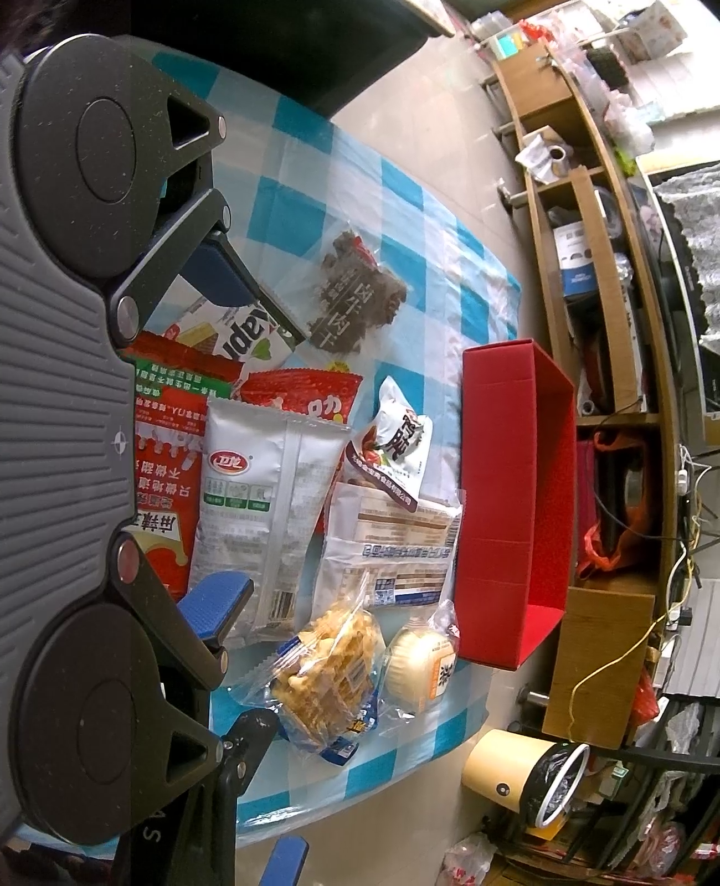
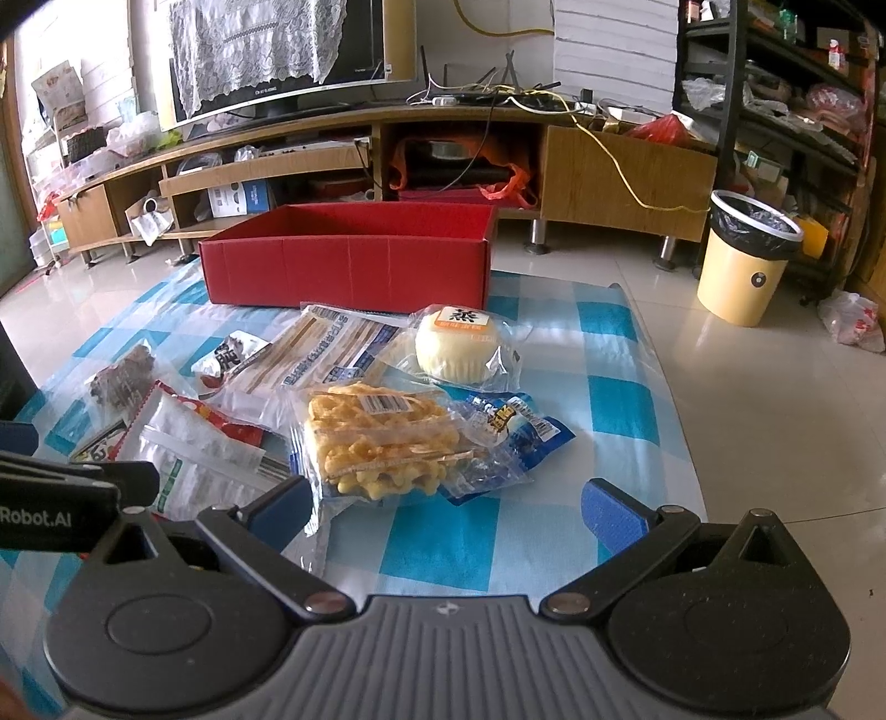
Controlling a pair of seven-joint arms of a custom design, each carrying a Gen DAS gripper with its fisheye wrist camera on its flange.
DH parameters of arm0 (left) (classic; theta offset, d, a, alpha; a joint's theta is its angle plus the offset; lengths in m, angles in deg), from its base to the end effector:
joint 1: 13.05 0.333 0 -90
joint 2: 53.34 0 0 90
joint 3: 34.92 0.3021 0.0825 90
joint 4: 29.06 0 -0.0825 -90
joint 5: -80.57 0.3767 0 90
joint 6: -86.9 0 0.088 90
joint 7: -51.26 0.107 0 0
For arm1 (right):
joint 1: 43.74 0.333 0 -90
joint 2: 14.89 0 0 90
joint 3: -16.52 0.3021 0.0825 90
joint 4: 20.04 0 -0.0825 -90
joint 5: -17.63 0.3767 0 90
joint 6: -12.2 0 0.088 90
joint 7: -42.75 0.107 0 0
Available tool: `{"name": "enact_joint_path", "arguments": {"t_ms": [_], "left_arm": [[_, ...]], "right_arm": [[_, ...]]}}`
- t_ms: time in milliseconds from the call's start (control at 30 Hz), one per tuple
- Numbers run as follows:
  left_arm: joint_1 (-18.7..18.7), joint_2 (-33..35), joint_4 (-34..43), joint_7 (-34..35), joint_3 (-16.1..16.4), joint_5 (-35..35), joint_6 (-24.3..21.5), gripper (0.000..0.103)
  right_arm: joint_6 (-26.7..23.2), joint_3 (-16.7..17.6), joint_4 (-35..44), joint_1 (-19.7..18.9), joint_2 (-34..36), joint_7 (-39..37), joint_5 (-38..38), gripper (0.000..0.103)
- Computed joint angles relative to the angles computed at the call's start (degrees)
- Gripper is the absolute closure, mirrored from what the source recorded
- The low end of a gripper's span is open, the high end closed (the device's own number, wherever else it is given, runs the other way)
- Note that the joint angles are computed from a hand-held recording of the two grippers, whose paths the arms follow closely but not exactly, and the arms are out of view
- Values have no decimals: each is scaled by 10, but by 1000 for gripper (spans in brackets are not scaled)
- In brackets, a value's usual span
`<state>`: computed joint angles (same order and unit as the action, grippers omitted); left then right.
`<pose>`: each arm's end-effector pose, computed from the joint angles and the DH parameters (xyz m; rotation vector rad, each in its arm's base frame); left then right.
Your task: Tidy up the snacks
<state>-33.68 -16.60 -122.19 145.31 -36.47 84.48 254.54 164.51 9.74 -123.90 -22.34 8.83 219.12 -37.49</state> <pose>0.6700 -0.2739 0.3170 -1.3403 2.2817 -0.7153 0.6339 0.1965 0.3427 -1.3701 2.1875 -0.8289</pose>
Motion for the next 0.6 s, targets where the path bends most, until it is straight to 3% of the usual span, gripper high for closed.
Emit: {"name": "enact_joint_path", "arguments": {"t_ms": [267, 533, 600], "left_arm": [[9, 5, 8, 0, -4, -2, -23, 0], [31, 6, 18, 8, -26, -22, -43, 0], [34, 9, 22, 11, -30, -26, -48, 0]], "right_arm": [[9, 1, 3, -11, 1, -17, 15, 0], [79, 19, 36, -68, 31, -92, 167, 0], [70, 45, 71, -94, 56, -169, 227, 0]]}}
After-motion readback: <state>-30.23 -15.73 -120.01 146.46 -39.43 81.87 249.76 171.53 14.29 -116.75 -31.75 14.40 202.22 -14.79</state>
